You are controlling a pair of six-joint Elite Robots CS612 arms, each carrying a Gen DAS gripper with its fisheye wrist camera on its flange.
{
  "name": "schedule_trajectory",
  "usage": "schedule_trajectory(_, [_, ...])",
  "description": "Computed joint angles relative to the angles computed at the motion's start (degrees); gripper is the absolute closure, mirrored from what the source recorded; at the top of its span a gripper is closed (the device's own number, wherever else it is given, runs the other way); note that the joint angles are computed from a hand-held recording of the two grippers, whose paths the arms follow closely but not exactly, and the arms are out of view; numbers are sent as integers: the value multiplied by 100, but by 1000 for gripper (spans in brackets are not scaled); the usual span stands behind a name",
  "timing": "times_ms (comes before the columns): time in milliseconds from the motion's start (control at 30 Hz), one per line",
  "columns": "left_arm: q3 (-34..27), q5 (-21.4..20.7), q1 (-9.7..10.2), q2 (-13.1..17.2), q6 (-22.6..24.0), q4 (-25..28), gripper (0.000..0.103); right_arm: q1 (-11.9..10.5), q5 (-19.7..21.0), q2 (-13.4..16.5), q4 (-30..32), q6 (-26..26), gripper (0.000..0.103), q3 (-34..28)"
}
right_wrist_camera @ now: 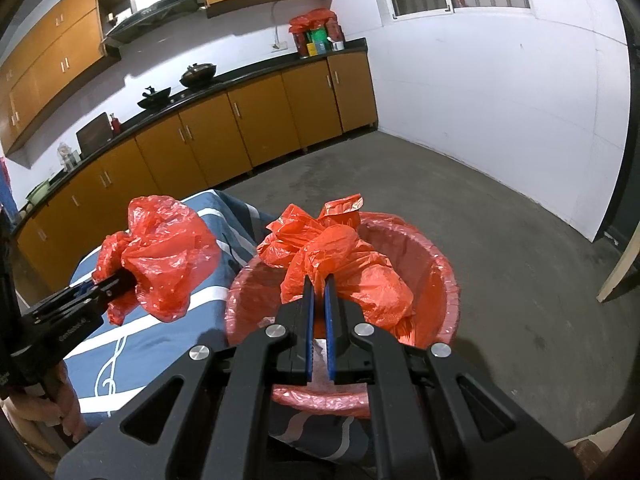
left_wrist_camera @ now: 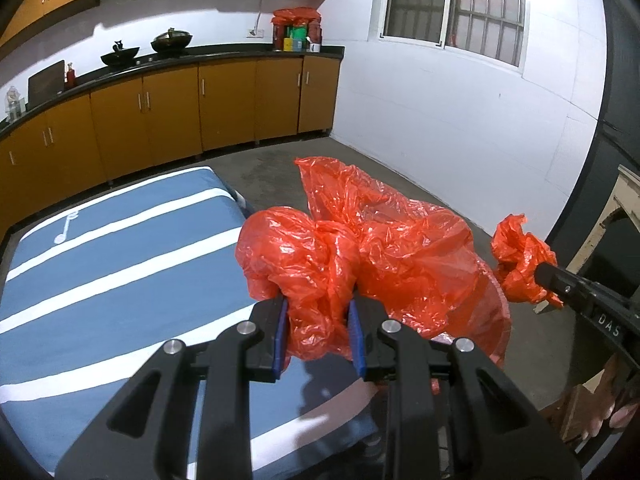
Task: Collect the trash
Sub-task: 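Carry both red bags over the red basket and lower them inside, then open both grippers to drop the red bags into the basket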
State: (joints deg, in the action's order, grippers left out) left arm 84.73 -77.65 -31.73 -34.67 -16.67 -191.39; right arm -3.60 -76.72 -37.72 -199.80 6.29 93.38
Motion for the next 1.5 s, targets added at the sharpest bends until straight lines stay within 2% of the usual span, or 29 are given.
schedule_trajectory(400, [-462,-384,-30,261,44,259,77,-4,-176,71,24,301,98,-144])
schedule_trajectory(667, [-844,-820,16,462,40,562,73,-78,71,140,1,616,97,-281])
schedule_trajectory(767, [-935,-882,6,524,121,661,71,-107,176,161,74,656,91,-329])
schedule_trajectory(833, [-971,-881,1,550,154,747,66,-121,189,166,86,676,71,-331])
schedule_trajectory(867, [-991,-900,8,563,151,802,65,-129,203,168,40,709,57,-314])
schedule_trajectory(900, [-1005,-928,21,575,139,845,64,-135,189,172,-24,744,54,-298])
schedule_trajectory(1033, [-1007,-1052,55,591,35,895,57,-151,110,132,-51,770,54,-220])
schedule_trajectory(1267, [-1021,-1166,47,611,113,893,56,-186,-29,48,-78,835,54,-74])
schedule_trajectory(1367, [-923,-1014,21,554,147,762,53,-156,-132,5,-109,730,54,-27])
schedule_trajectory(1433, [-786,-830,7,492,142,567,48,-125,-195,-18,-164,621,50,-3])
schedule_trajectory(1500, [-562,-536,-20,391,147,263,43,-81,-285,-41,-322,505,39,54])
